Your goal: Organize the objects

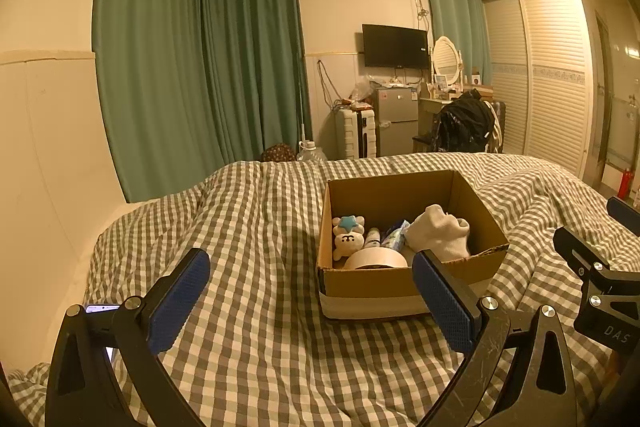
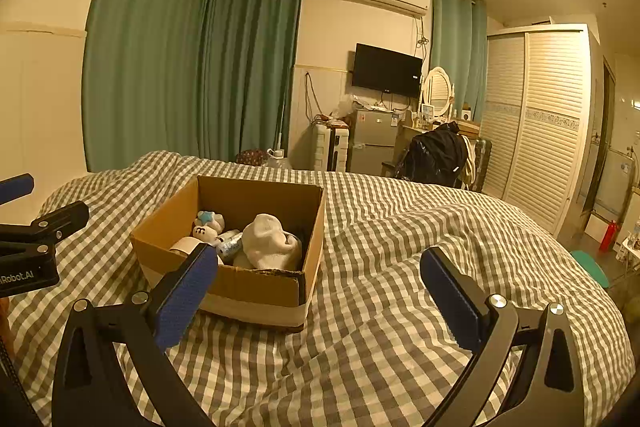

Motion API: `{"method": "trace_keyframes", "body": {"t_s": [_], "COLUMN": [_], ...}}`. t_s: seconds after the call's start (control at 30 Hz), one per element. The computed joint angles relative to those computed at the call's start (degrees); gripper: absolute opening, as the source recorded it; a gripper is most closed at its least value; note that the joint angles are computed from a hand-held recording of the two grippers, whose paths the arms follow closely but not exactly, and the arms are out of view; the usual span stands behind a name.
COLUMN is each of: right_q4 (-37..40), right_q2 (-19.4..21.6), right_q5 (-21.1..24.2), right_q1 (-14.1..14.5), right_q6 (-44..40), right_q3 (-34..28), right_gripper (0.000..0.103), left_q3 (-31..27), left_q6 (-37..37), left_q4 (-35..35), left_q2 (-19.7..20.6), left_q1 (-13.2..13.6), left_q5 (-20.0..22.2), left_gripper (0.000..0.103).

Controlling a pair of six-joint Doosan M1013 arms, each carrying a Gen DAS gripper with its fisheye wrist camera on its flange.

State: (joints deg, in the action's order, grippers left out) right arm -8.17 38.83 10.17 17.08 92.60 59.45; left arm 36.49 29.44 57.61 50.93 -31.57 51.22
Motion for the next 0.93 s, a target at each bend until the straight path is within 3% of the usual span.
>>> {"method": "trace_keyframes", "body": {"t_s": [0.93], "right_q4": [1.2], "right_q2": [0.3], "right_q5": [1.5], "right_q1": [0.0], "right_q6": [-1.0], "right_q3": [-0.6], "right_gripper": [0.102], "left_q3": [0.7], "left_q6": [0.4], "left_q4": [-1.3], "left_q2": [-0.3], "left_q1": [0.3], "left_q5": [-1.1], "left_gripper": [0.103]}}
